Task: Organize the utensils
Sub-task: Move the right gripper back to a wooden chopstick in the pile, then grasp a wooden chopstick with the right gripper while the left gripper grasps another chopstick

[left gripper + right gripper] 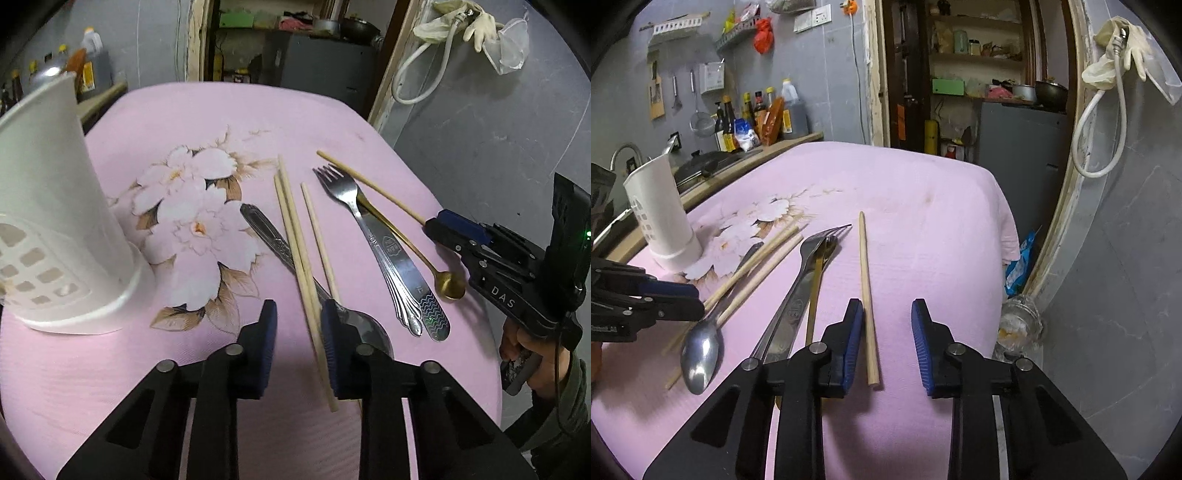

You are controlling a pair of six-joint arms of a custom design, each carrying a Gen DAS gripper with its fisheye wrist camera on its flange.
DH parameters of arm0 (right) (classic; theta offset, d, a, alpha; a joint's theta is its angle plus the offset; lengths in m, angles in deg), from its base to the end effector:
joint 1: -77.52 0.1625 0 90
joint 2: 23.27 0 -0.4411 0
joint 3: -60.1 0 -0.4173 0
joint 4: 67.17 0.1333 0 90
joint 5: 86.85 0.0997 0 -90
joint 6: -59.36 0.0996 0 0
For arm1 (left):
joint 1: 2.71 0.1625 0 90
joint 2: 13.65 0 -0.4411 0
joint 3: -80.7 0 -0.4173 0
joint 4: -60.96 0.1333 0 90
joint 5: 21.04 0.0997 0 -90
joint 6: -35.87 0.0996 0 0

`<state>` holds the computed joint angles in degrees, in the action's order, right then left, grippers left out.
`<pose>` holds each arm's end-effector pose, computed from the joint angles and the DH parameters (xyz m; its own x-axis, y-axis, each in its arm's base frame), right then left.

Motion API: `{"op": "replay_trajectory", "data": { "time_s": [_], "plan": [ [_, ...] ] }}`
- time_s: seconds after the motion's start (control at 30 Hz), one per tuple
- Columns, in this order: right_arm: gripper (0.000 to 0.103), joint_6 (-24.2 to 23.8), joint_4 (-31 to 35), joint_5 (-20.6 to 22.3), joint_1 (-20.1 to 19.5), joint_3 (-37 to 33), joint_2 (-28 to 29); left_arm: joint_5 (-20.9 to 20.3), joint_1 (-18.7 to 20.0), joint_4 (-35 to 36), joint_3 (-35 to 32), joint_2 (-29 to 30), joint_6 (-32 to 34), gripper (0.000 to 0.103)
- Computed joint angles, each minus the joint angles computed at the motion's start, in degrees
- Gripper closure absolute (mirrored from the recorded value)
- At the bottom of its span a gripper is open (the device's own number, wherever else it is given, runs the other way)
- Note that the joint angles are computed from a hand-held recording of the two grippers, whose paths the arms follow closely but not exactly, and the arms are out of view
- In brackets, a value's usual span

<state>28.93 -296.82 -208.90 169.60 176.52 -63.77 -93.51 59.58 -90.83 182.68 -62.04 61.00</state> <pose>0.1006 -0.5535 0.0962 -0.7371 0.1595 0.6567 -0.4516 0.6067 -0.6542 -0.1590 -0.6539 0.0767 -0.5869 0.7391 -0.3305 0.7837 0.6212 -0.0025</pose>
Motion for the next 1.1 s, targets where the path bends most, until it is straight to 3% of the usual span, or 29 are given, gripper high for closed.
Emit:
{"op": "replay_trajectory", "data": {
  "time_s": [0.13, 0.27, 0.37, 0.9, 1.1],
  "plan": [
    [0.079, 2.7, 1.5, 0.4, -0.2, 0.5, -0.8, 1.7, 0.3, 2.4, -1.5, 0.8, -2.0, 0.088],
    [0.095, 3.6, 2.8, -0.1, 0.1, 0.9, -1.2, 0.5, 1.0, 3.6, -2.6, 0.8, -3.1, 0.099],
    [0.098, 4.3, 3.2, 0.3, 0.3, 1.4, -1.4, -0.6, 1.6, 4.6, -3.0, 0.3, -3.5, 0.100],
    [0.099, 4.2, 5.1, -1.4, 2.9, 3.4, -1.0, -1.7, 3.1, 7.0, 1.3, -6.4, -0.5, 0.100],
    [0.097, 4.2, 9.0, -1.8, 2.7, 1.2, -1.8, 0.5, 2.3, 3.5, 2.6, -6.4, 2.2, 0.098]
  ]
}}
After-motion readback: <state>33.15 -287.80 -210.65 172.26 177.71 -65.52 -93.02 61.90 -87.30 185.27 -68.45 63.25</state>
